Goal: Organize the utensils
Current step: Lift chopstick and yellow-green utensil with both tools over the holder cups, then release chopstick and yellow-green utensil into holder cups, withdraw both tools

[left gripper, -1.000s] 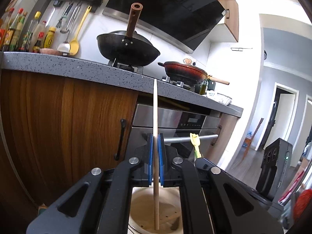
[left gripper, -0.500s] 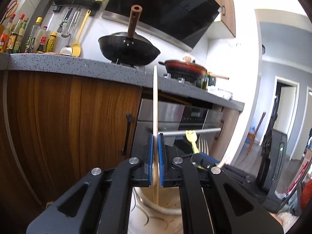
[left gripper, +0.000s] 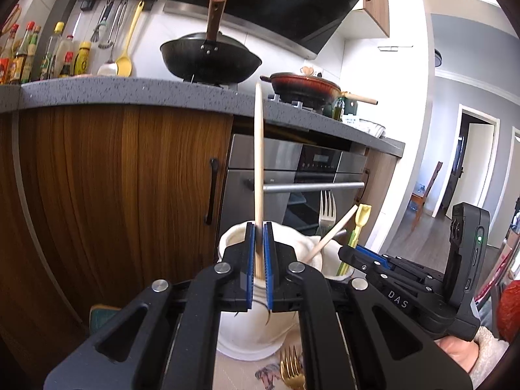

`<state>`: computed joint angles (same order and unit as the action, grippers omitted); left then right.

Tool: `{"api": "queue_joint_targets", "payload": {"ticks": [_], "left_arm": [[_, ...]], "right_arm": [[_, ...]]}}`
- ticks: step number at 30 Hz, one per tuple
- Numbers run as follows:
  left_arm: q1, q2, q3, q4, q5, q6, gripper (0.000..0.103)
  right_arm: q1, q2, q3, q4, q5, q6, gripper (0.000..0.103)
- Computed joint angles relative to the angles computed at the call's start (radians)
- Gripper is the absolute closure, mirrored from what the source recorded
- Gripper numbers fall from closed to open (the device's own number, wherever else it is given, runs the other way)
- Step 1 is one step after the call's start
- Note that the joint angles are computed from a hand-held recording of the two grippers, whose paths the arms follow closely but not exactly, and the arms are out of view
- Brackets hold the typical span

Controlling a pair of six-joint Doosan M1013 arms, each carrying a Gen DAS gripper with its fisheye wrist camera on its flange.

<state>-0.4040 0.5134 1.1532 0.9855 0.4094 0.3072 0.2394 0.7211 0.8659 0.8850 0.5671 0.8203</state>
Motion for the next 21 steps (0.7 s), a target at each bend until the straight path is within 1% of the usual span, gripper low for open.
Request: {"api": "queue_joint_targets", "payload": {"ticks": [4, 6, 8, 9, 15, 18, 21], "left_arm": [[-0.002, -0.005, 0.007, 0.017, 0.017, -0.014, 0.098], [-0.004, -0.008, 0.011, 0.024, 0.016, -0.016, 0.095], [-0.004, -0.010, 0.014, 0.016, 0.018, -0.009, 0.083], [-0.005, -0.010, 0.014, 0.009, 0.022, -0.003, 0.075], [-0.007, -0.016, 0.022, 0.057, 0.029, -0.041, 0.074], [-0.008, -0.020, 0.027, 0.081, 0.029, -0.068, 0.071], [-0.012, -0.026, 0.037, 0.114, 0.038, -0.098, 0.070]], "right_arm": [[0.002, 0.002, -0.003, -0.022, 0.001, 0.019, 0.092], [0.002, 0.002, -0.006, -0.030, 0.006, 0.027, 0.092], [0.002, 0.004, -0.010, -0.041, 0.008, 0.039, 0.092], [0.003, 0.005, -0.011, -0.057, 0.006, 0.055, 0.092], [0.002, 0.005, -0.011, -0.061, 0.003, 0.061, 0.092], [0.001, 0.004, -0.011, -0.061, -0.002, 0.067, 0.092], [0.001, 0.002, -0.007, -0.061, -0.012, 0.063, 0.086]]}}
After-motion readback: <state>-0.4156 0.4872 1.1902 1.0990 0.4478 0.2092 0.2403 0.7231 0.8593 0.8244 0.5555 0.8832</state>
